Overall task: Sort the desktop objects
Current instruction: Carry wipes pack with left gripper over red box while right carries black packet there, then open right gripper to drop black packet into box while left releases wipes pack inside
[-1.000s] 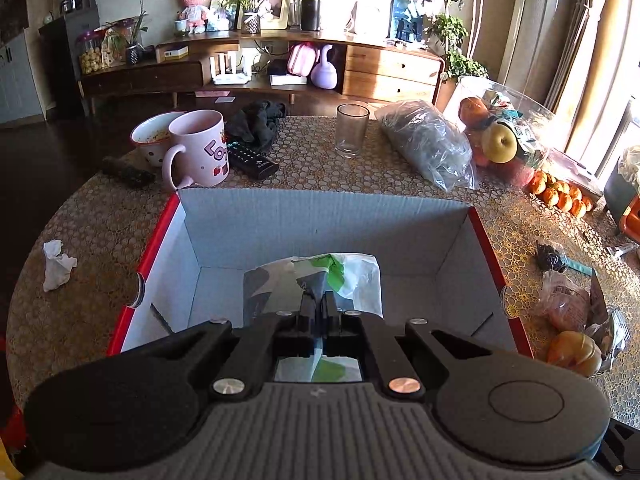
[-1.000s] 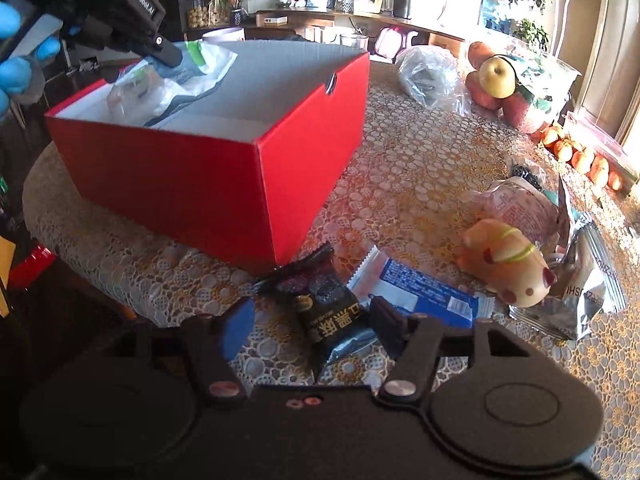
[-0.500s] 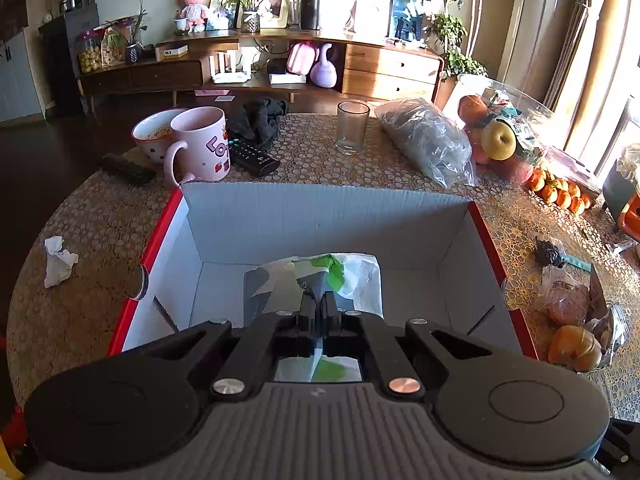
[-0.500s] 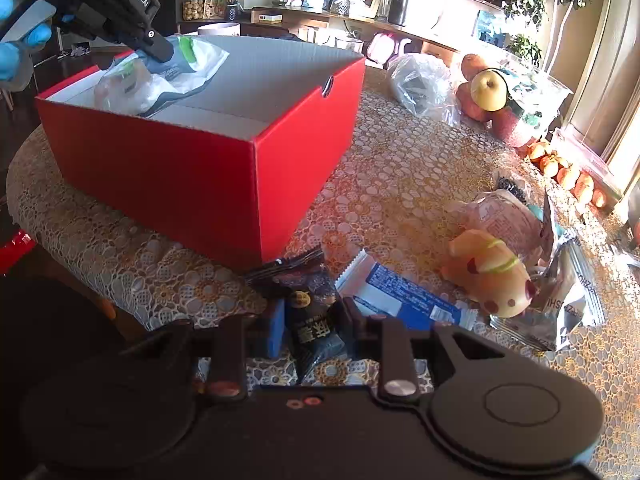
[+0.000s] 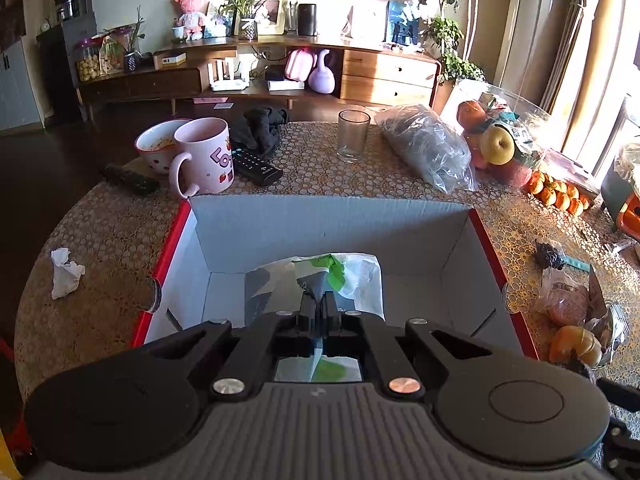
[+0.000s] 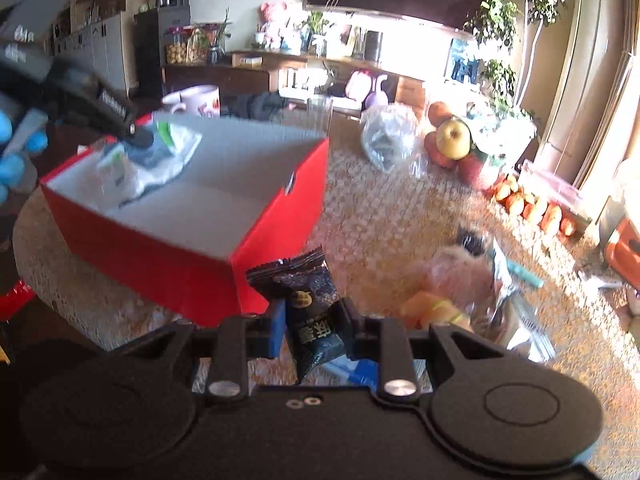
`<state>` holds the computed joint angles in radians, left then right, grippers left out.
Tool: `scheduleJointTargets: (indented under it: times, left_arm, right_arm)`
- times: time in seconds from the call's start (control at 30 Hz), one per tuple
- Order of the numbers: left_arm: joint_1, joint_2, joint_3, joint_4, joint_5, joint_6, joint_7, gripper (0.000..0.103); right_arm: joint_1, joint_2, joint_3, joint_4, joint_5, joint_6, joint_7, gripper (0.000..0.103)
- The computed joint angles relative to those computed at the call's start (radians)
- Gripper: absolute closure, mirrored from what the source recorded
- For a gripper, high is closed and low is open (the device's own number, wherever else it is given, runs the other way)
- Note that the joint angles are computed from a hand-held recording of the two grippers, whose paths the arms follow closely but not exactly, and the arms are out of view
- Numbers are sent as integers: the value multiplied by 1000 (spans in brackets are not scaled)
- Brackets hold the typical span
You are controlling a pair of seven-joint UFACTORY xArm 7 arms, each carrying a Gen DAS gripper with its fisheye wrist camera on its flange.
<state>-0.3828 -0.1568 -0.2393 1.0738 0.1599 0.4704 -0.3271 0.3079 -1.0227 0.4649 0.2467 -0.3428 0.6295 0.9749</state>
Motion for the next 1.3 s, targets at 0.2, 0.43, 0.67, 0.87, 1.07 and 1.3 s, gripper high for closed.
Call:
scheduleJointTargets:
  times: [0.2, 0.43, 0.67, 0.87, 1.07, 1.3]
  left_arm:
    - [-1, 2, 13, 13, -17, 9, 57, 101]
    - [3, 12, 31, 22, -54, 33, 158, 101]
    - [13, 63, 41, 48, -69, 53, 231, 101]
    - [13, 118, 42, 67, -37, 58, 264, 100]
    - [15, 161, 53, 101, -43, 94, 302, 101]
    - [7, 211, 56, 151, -53, 159, 316, 101]
  right_arm:
    - [-46, 45, -56, 74, -8, -57, -72, 75]
    - [-102, 217, -79, 181, 18, -175, -153, 75]
    - [-162, 432, -34, 304, -30, -214, -198, 75]
    - [-186, 607, -5, 406, -137, -181, -174, 75]
    - [-107, 762, -87, 497, -141, -121, -193, 75]
    - [-26, 867, -180, 568, -120, -78, -206, 75]
